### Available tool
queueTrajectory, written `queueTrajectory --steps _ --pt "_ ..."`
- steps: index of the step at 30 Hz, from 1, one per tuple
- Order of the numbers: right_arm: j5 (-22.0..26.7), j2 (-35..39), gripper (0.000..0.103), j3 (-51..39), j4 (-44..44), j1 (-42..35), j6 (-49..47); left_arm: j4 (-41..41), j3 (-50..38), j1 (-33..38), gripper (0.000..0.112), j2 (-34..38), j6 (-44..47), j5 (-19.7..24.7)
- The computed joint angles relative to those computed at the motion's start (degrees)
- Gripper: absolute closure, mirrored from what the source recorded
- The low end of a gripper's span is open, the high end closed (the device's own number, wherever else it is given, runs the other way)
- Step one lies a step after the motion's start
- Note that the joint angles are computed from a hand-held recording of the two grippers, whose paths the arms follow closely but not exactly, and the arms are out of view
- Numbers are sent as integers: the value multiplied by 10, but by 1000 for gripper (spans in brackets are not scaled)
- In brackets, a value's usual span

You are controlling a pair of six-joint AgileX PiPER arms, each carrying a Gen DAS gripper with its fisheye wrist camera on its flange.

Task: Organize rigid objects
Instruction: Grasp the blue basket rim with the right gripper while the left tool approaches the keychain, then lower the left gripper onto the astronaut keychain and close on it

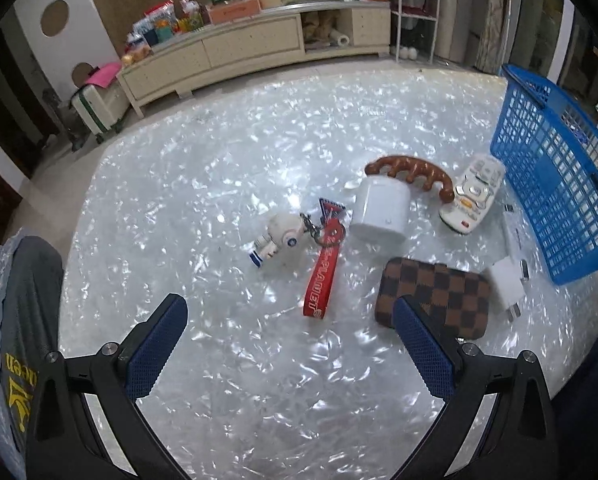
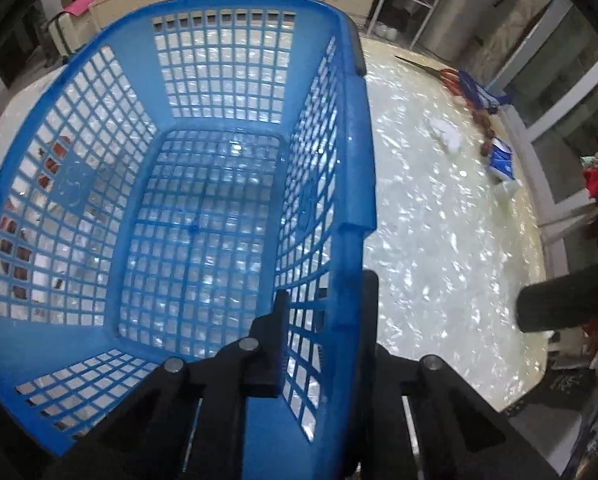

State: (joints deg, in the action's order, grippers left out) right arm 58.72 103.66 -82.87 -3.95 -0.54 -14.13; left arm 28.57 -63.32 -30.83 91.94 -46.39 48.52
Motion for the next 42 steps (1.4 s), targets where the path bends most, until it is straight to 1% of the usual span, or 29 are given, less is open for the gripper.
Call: queueTrajectory --steps 2,9,14,16,22,25,27,31,36,38,40,42 --pt "0 2 96 -1 19 -7 -20 -8 -7 4 9 10 18 2" --pt "-17 -11 98 19 30 -7 -67 -29 -44 21 9 61 108 0" --pt "-19 -20 98 30 33 -7 -65 -39 -70 45 9 94 154 -4" --pt "-20 -21 98 30 35 -7 -64 -60 -82 62 9 106 189 -7" --pt "-16 -18 98 26 37 -9 -67 -131 -86 112 9 125 327 -40" --pt "-11 -14 98 21 44 -12 -71 -168 -87 140 9 135 410 -61" --pt "-9 -11 98 17 45 -13 -71 -206 -94 159 9 144 487 -68" --pt "-5 -6 98 12 45 -12 -67 -234 -103 178 9 155 581 -86" --pt "12 7 98 -7 45 -12 -66 -294 -116 192 9 169 700 -81" --pt "14 9 98 -10 48 -14 -65 -341 -128 206 9 183 767 -69" --pt "12 8 98 -8 48 -14 -63 -391 -149 227 9 196 819 -44" --pt "12 8 98 -7 47 -13 -59 -410 -163 239 9 203 832 -34"
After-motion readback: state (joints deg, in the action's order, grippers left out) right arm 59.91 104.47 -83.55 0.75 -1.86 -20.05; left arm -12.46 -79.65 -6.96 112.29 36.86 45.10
